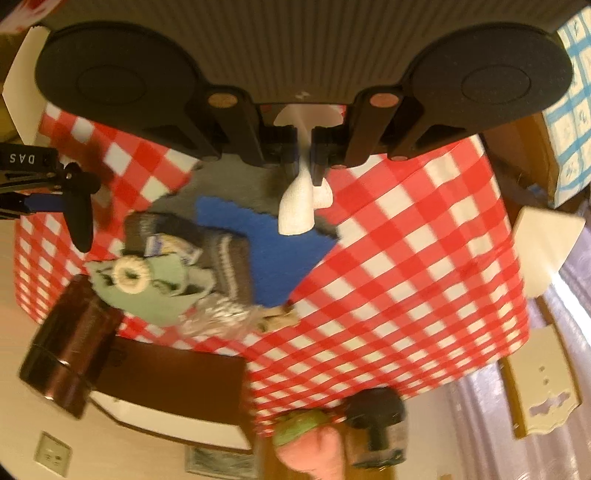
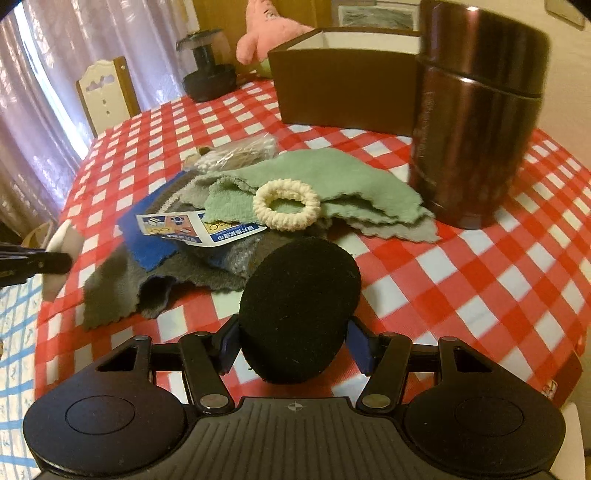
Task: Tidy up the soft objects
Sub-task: 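Grasp the black oval pad with the right tool, then carry the white cloth into the brown box and open the left tool while the right tool carries the pad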
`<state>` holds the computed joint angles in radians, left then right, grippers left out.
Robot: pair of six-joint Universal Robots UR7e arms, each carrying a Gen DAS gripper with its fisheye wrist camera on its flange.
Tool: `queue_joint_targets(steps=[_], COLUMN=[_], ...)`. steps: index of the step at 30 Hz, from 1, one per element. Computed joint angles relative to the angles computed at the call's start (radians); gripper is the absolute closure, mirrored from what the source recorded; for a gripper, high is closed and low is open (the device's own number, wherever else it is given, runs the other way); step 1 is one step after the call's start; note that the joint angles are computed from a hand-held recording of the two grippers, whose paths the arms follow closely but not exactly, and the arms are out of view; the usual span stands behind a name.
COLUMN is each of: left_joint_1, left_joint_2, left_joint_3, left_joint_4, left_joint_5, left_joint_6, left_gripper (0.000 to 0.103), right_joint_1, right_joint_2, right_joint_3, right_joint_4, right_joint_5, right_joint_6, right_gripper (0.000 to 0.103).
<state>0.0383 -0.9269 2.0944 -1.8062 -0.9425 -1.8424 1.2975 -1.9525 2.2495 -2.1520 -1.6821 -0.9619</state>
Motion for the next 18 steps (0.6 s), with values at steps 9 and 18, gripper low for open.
queue_joint_targets(steps=[9,18], left_joint_1=[0.007,0.041], left_joint_2=[0.037,0.101], left_joint_3=[-0.067,-0.167], left_joint_4=[-0.08,-0.131], left_joint_5=[0.097,0.175], left_joint_6=[0.192,0.354], left_gripper=[0.098,0.098], right_joint_1=[0.004,-0.004], right_joint_2=[-0.083,-0.067], right_joint_3=[-0.056,-0.171], right_joint_4=[0.091,0.135], right_joint_5=[0.027,0.029], right_joint_6=[0.038,0.051], right_gripper=[0.043,0.043])
